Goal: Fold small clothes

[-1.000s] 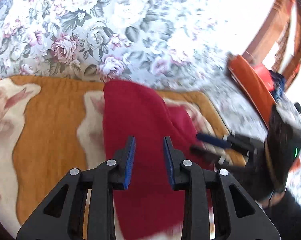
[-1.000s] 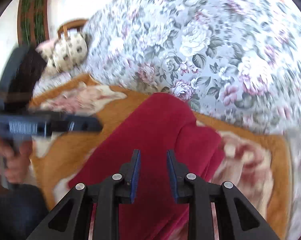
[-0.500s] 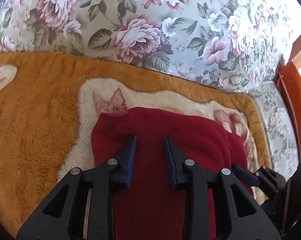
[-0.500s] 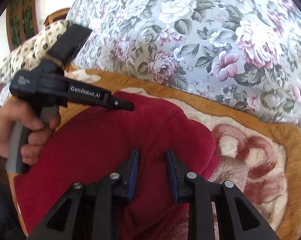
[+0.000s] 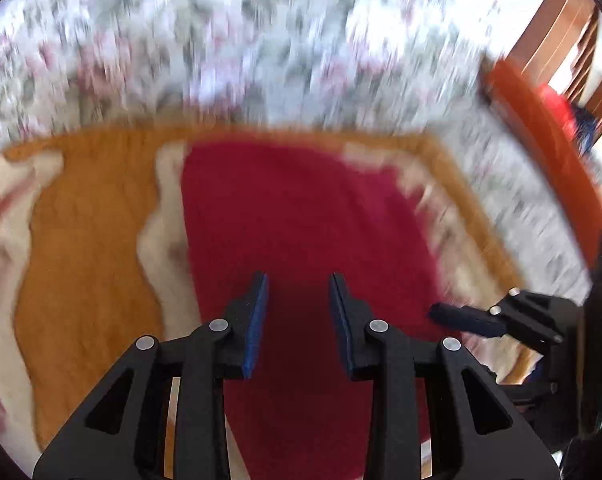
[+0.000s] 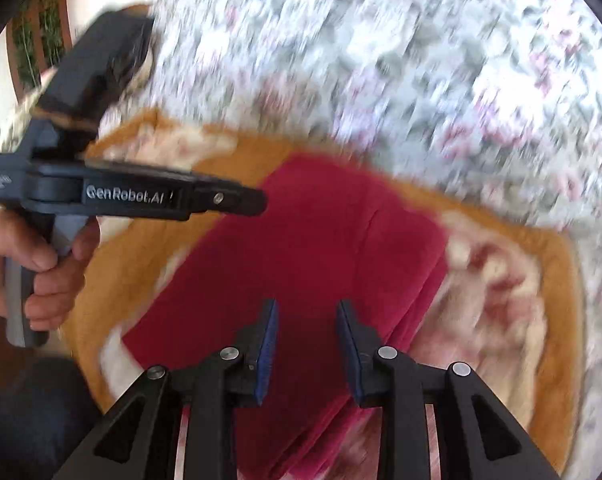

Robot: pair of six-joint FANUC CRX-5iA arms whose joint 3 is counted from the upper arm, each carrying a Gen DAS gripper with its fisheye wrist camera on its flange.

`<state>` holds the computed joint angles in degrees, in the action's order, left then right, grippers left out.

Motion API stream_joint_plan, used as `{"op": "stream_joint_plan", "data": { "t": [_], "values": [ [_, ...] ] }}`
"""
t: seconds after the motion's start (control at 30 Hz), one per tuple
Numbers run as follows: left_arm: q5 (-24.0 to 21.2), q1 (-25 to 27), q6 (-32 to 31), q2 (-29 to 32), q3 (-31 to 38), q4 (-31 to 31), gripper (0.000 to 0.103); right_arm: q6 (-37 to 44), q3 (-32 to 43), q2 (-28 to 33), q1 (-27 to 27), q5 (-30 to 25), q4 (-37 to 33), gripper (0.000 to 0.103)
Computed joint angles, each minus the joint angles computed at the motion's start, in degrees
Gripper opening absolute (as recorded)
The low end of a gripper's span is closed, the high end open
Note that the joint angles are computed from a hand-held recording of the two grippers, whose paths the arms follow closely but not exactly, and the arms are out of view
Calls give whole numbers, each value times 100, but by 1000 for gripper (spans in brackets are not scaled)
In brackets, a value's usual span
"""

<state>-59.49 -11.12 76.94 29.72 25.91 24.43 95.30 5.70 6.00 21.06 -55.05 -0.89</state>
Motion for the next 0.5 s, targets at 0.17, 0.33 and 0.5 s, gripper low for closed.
{"op": "stream_joint_plan", "data": {
  "t": [0.17, 0.33, 0.5],
  "values": [
    [144, -167, 393, 106, 159, -510, 33, 445, -662, -191, -198, 599, -405, 29],
    [670, 106, -439, -400, -745, 588, 41, 238, -166, -240, -626, 237, -1338, 31],
    [1372, 476, -569, -677, -1835, 1646, 78, -1165, -676, -603, -1035, 1262, -1689, 79]
  ]
}}
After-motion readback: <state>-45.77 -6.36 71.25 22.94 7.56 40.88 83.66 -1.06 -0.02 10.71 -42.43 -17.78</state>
